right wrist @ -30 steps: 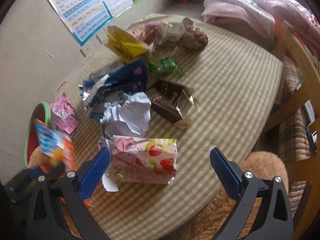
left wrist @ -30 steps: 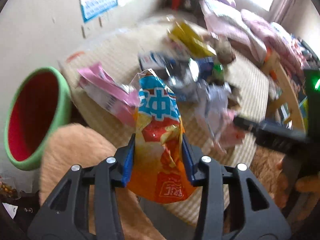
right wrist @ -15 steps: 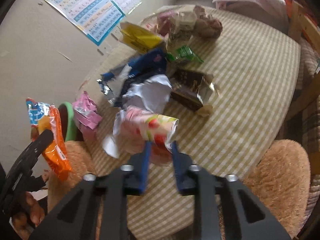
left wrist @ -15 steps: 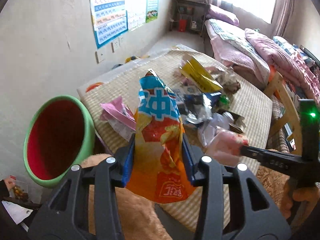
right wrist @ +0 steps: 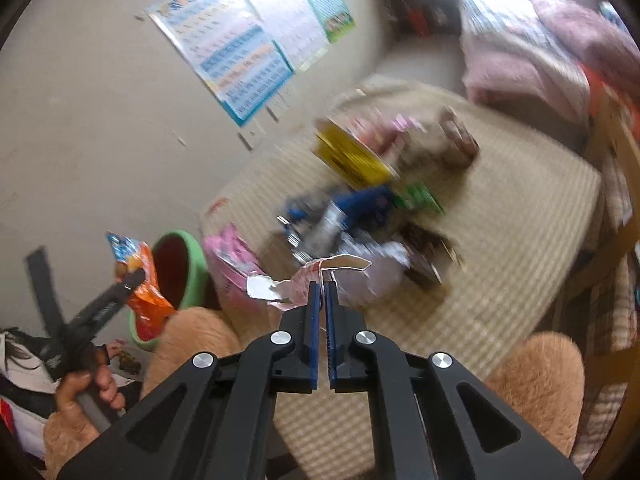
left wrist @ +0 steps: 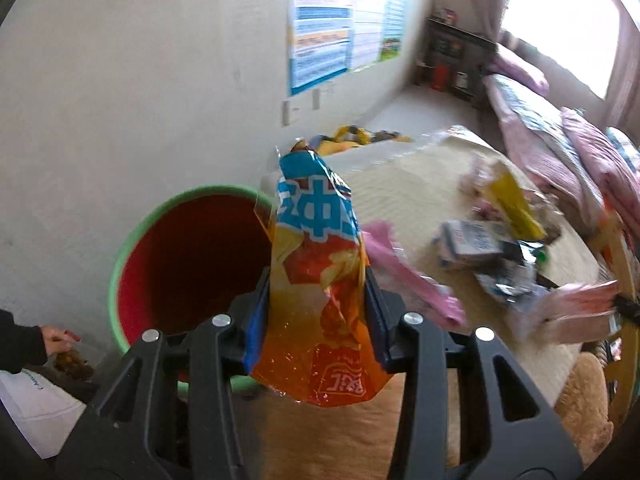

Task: Collect trash
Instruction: 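Carry the chip bag into the red bin and open the left gripper, then grasp the pink wrapper with the left gripper while the right gripper grasps silver foil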

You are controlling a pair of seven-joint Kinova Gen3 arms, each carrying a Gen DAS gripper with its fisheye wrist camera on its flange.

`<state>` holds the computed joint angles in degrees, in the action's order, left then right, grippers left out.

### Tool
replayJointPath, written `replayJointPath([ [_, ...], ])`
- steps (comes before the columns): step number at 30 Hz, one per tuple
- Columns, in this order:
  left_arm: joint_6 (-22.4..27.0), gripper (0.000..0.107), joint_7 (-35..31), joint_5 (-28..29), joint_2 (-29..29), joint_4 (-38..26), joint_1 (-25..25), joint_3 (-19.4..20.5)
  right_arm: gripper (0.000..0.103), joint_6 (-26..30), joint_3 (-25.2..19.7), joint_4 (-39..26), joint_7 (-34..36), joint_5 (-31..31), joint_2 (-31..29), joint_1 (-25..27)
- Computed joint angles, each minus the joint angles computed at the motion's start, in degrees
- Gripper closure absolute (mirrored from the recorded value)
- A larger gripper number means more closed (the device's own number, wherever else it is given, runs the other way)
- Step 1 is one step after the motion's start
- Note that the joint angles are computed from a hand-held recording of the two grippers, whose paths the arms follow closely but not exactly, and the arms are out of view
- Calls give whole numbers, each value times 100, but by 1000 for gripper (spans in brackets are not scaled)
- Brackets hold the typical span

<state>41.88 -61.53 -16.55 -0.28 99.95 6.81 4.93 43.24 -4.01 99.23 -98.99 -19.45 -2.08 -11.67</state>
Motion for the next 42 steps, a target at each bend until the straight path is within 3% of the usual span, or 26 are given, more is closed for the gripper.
replayJointPath([
  [8, -113, 67, -221, 187, 130, 123, -488, -381, 101, -179, -354, -1027, 347, 31, 580, -436],
  [16, -44, 65, -418, 485, 329, 188, -959, -638, 101, 84, -706, -2545, 313, 533, 1982, -1234],
  [20, -69, 57, -411, 611, 376, 262, -1086, -695, 99, 305, -713, -3153, 276, 765, 2555, -1579],
  [22, -65, 34, -294, 492, 373, 315, -1097, -714, 94, 375, -744, -3388, 298, 781, 2792, -1685],
  [25, -159, 26, -82, 321, 301, 446, -1091, -712, 74, 444, -737, -3615, 264, 794, 2986, -1797],
  [26, -154, 25, -90, 352, 284, 470, -1111, -712, 61, 392, -736, -3610, 245, 778, 2993, -1804],
  [27, -169, 25, -109, 374, 267, 492, -1128, -711, 55, 247, -757, -3505, 247, 718, 2953, -1765],
  [31, -195, 25, -182, 474, 238, 527, -1176, -696, 54, 219, -709, -3390, 183, 717, 2801, -1709],
  [35, -190, 25, -257, 613, 184, 502, -1170, -654, 53, -17, -497, -2870, -52, 924, 2347, -1580],
  [42, -113, 25, -431, 890, 184, 320, -970, -483, 46, -76, 71, -1723, -1365, 1842, 1444, -1251],
])
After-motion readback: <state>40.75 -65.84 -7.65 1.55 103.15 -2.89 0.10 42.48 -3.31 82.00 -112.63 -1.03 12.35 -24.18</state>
